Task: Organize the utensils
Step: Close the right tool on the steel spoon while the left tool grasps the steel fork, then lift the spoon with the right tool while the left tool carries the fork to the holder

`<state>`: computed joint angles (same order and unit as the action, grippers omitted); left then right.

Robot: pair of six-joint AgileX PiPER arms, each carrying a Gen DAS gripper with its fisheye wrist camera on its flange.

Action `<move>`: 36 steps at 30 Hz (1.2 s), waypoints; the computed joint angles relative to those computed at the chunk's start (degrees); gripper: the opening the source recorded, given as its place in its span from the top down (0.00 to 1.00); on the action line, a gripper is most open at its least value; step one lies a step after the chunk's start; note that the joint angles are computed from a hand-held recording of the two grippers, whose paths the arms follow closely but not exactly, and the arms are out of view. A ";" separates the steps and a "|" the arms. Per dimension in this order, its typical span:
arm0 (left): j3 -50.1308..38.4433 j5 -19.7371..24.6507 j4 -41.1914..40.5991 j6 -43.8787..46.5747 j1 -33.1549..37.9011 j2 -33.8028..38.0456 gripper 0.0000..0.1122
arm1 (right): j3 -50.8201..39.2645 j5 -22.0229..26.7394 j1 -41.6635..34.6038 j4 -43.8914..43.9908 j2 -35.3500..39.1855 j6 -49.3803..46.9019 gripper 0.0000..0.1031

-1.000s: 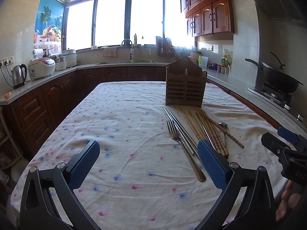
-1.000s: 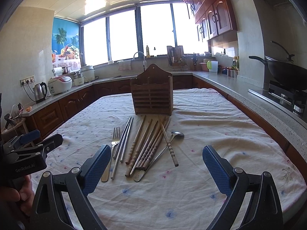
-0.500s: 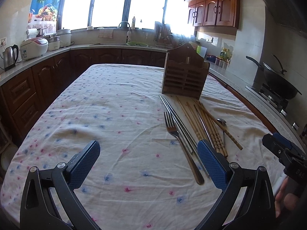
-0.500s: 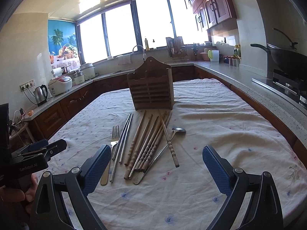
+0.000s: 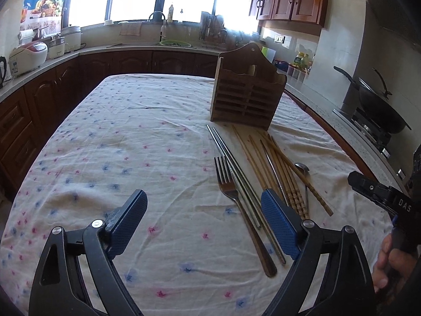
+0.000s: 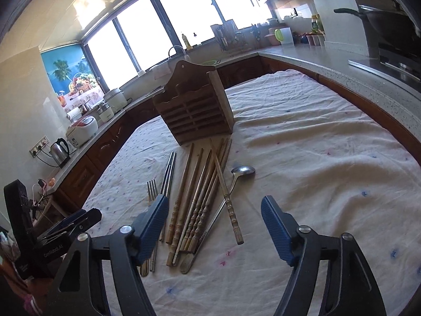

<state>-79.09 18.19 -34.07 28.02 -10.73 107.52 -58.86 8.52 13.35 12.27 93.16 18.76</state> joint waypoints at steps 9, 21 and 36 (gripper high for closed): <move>-21.38 15.37 7.62 -8.34 0.82 12.52 0.36 | -10.33 8.64 -6.14 19.49 8.67 -18.18 0.64; -52.59 37.40 9.23 -11.96 0.75 31.81 0.51 | -22.49 24.10 -12.25 35.10 22.14 -29.39 0.80; -50.51 37.07 4.42 -7.29 1.88 30.28 0.98 | -21.58 22.87 -13.25 44.98 20.83 -37.66 0.98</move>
